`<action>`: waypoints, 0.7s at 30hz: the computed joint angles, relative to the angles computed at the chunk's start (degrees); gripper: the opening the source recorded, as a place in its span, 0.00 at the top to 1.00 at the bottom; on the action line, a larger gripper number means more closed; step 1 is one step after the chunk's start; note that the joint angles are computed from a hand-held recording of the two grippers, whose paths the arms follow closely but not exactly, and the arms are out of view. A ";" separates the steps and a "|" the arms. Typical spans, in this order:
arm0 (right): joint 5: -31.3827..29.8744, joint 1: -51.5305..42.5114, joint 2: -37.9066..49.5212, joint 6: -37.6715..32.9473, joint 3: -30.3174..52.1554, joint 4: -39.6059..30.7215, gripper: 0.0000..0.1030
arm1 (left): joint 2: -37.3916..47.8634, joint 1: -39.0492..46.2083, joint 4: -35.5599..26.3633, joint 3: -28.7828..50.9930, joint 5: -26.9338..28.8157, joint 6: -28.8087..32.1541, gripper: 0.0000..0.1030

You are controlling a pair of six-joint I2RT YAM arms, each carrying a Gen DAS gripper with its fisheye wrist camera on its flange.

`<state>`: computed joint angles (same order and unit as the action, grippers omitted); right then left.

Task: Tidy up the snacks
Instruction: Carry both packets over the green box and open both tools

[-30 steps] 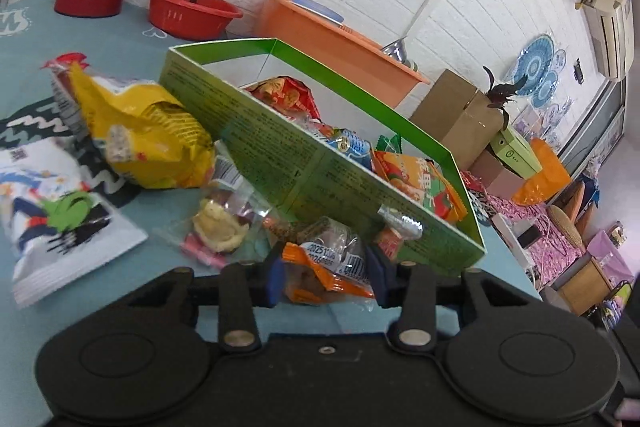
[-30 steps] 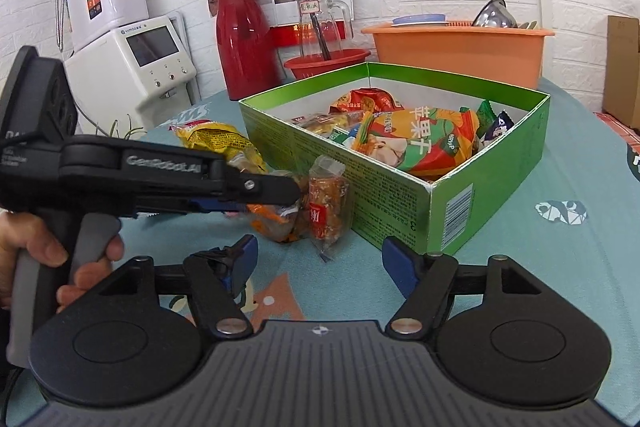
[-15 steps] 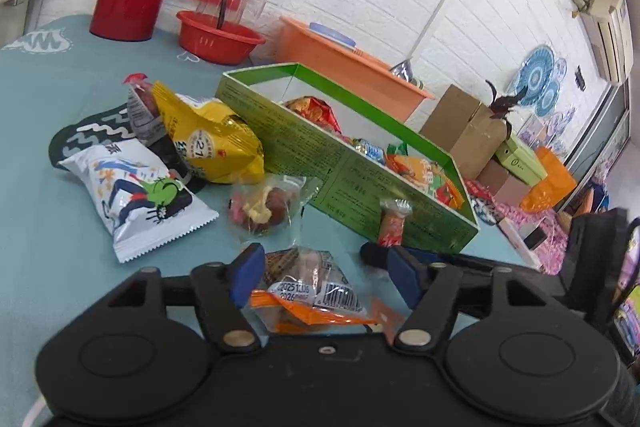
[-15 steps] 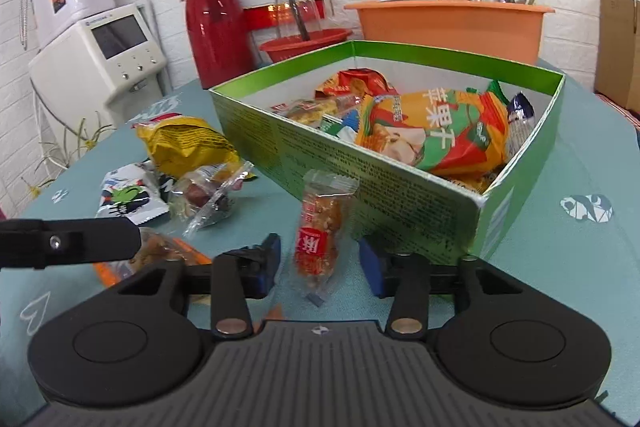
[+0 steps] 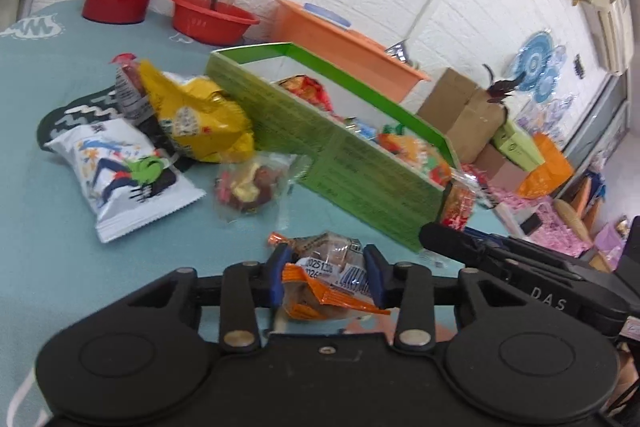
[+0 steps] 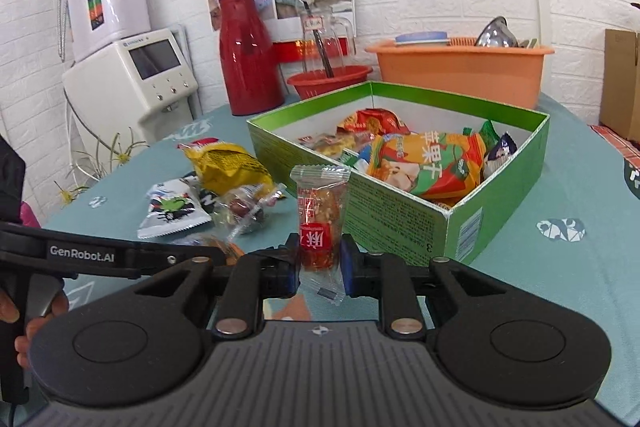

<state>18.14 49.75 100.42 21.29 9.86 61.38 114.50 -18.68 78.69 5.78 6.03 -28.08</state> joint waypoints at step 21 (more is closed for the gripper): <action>-6.32 -18.12 -1.78 -10.41 5.09 3.07 0.65 | -8.13 -3.18 -12.90 19.93 -7.91 -1.01 0.41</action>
<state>11.82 31.63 98.64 10.88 14.95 64.45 106.37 -21.87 65.79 25.71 -1.89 -29.08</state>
